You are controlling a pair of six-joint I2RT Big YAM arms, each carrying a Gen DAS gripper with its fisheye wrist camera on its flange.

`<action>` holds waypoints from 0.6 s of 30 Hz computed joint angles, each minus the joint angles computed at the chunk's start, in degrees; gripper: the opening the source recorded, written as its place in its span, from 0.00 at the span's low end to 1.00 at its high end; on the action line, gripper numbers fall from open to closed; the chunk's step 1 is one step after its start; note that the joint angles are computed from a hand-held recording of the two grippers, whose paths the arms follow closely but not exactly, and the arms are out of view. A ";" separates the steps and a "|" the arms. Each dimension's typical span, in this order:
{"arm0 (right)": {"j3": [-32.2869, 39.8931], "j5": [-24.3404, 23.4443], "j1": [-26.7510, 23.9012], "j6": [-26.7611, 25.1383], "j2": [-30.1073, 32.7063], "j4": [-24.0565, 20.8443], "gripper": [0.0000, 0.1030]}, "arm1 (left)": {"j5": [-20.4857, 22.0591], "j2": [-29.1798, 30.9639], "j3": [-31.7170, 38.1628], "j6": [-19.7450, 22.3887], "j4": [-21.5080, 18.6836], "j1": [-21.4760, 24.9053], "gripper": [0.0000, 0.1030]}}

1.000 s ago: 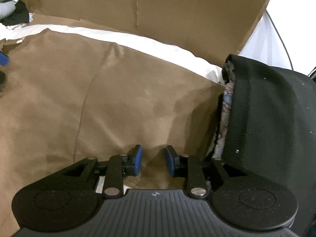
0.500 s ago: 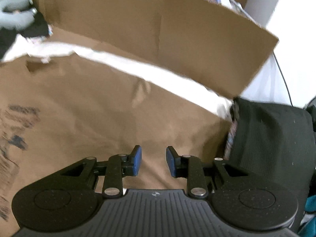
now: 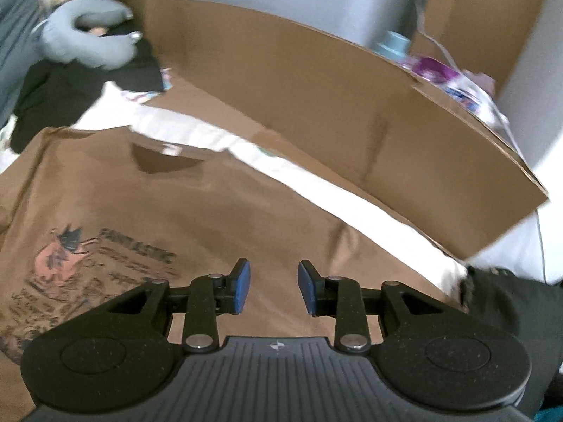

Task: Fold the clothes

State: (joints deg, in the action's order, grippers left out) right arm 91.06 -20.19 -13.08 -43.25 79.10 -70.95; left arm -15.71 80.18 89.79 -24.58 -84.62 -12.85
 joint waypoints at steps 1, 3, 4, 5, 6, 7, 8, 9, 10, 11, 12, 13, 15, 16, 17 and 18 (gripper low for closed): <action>0.33 0.03 0.90 -0.06 -0.05 -0.89 0.36 | 0.51 -0.61 -1.44 -0.48 0.72 0.42 0.67; 0.92 -0.55 2.78 -0.35 -0.07 -2.62 0.36 | 2.43 -1.85 -4.18 -1.01 2.43 0.91 0.67; 0.97 -1.00 3.93 -0.54 -0.24 -3.38 0.36 | 3.47 -2.47 -5.54 -1.24 3.30 1.14 0.67; 1.05 -1.32 5.19 -0.95 -0.43 -3.96 0.36 | 4.56 -2.82 -6.54 -1.34 3.95 1.26 0.66; 1.16 -1.62 6.48 -1.36 -0.58 -4.52 0.36 | 5.38 -3.00 -7.34 -1.41 4.12 1.30 0.62; 1.23 -1.72 8.03 -2.28 -0.82 -5.05 0.37 | 5.83 -3.26 -8.02 -1.66 4.00 1.23 0.58; 1.35 -1.79 9.64 -3.22 -1.01 -5.59 0.37 | 6.18 -3.55 -8.65 -1.97 3.83 1.13 0.44; 1.16 -1.70 11.14 -3.77 -1.43 -5.83 0.37 | 6.47 -4.06 -9.18 -2.25 3.68 1.04 0.39; 1.22 -1.77 12.63 -4.20 -1.59 -6.14 0.37 | 6.56 -4.66 -9.41 -2.37 3.41 0.96 0.29; 1.36 -1.84 14.14 -4.60 -1.67 -6.45 0.37 | 6.63 -5.27 -9.58 -2.29 3.08 1.03 0.16; 1.54 -1.91 15.66 -4.99 -1.70 -6.76 0.37 | 6.32 -6.06 -9.33 -2.40 2.28 0.98 0.14; 1.65 -2.02 16.90 -4.97 -1.76 -6.98 0.37 | 5.88 -6.87 -8.90 -2.60 1.33 0.87 0.13; 1.91 -2.25 19.44 -4.83 -1.89 -7.47 0.37 | 4.64 -8.50 -7.20 -2.86 -1.52 0.73 0.13; 2.00 -2.34 20.65 -4.76 -2.02 -7.82 0.37 | 3.99 -9.28 -6.08 -2.94 -3.24 0.74 0.12; 2.21 -2.49 21.78 -5.71 -2.12 -8.32 0.38 | 3.33 -10.07 -5.00 -3.18 -5.08 0.73 0.12; 2.46 -2.63 22.92 -6.72 -2.19 -8.84 0.38 | 2.48 -10.98 -3.75 -3.53 -7.35 0.71 0.12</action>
